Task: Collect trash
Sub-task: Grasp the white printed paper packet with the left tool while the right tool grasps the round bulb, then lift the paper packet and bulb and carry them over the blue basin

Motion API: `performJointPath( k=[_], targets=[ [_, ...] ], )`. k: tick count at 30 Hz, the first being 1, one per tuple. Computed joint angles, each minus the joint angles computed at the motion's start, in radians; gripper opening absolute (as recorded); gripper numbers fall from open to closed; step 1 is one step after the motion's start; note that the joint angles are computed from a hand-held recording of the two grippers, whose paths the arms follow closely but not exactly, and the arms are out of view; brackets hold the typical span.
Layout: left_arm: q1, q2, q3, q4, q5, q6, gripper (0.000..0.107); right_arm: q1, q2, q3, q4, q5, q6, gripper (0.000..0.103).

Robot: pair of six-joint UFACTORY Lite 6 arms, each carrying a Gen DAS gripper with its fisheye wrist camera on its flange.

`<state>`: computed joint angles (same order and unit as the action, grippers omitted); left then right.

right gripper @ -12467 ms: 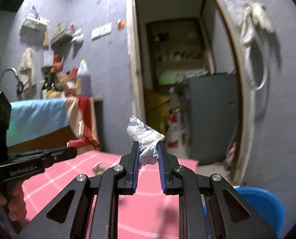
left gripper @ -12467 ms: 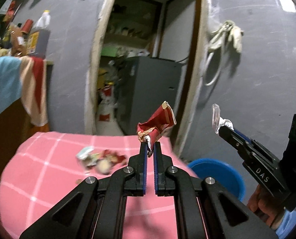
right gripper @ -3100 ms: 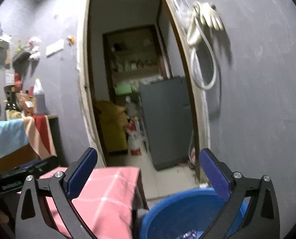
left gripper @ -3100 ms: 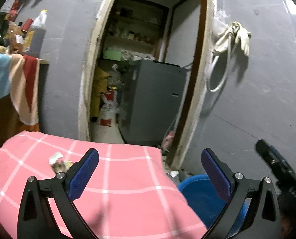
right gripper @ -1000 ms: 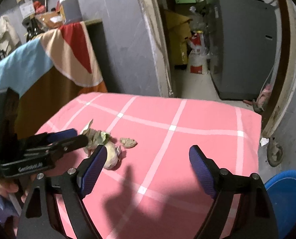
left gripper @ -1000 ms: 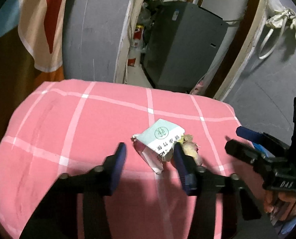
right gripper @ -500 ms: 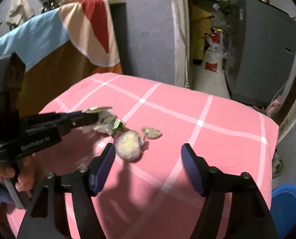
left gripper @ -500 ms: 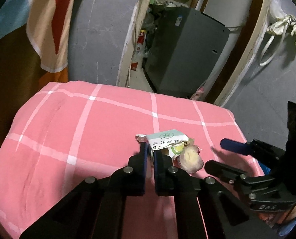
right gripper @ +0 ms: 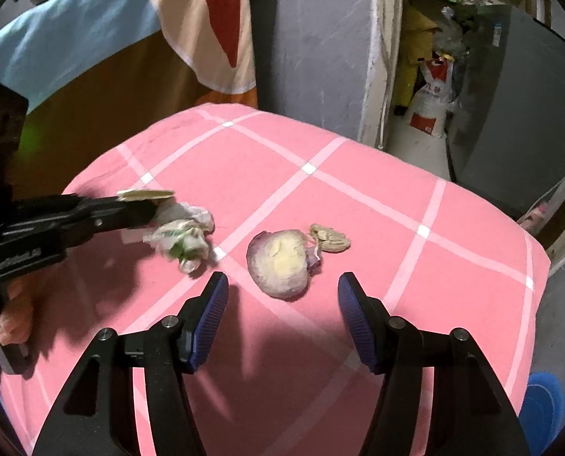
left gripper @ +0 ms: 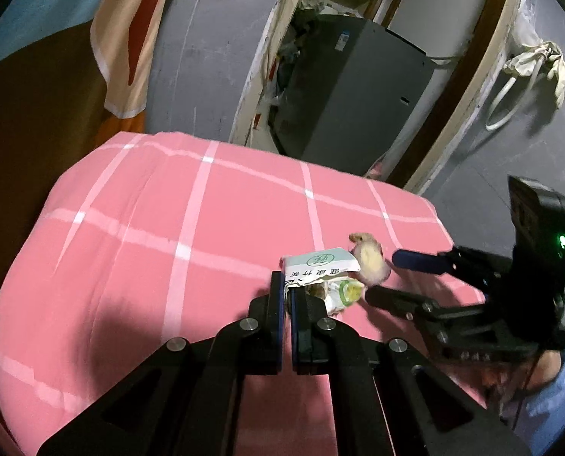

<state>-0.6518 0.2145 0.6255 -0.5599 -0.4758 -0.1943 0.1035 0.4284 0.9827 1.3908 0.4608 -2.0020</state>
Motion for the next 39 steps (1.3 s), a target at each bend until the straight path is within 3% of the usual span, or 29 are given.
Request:
performJointPath(
  k=[8,10,12,15,24,33,39],
  targets=[
    [-0.004,-0.032,-0.058,0.046,-0.001,-0.052,0.001,0.080,0.046,0.053,-0.016,-0.101,0.010,0.051],
    [-0.006,-0.032,-0.064,0.052,-0.007,-0.063,0.001,0.077,0.055,0.065,-0.035,-0.094,0.022,0.038],
    [-0.009,-0.033,-0.068,0.043,-0.012,-0.054,0.001,0.064,0.061,0.073,-0.049,-0.075,0.031,0.032],
    [-0.019,-0.045,-0.076,0.014,-0.018,-0.029,0.001,0.052,0.051,0.064,-0.031,-0.059,0.009,0.029],
    [-0.129,-0.059,-0.087,-0.183,-0.069,0.081,0.001,0.012,-0.085,-0.094,0.234,-0.033,-0.263,0.029],
    [-0.348,-0.068,-0.059,-0.465,-0.198,0.228,0.001,-0.210,-0.283,-0.367,0.424,0.204,-0.527,0.029],
    [-0.506,-0.045,0.041,-0.666,-0.330,0.393,0.001,-0.512,-0.510,-0.559,0.337,0.472,-0.566,0.029]
  ],
)
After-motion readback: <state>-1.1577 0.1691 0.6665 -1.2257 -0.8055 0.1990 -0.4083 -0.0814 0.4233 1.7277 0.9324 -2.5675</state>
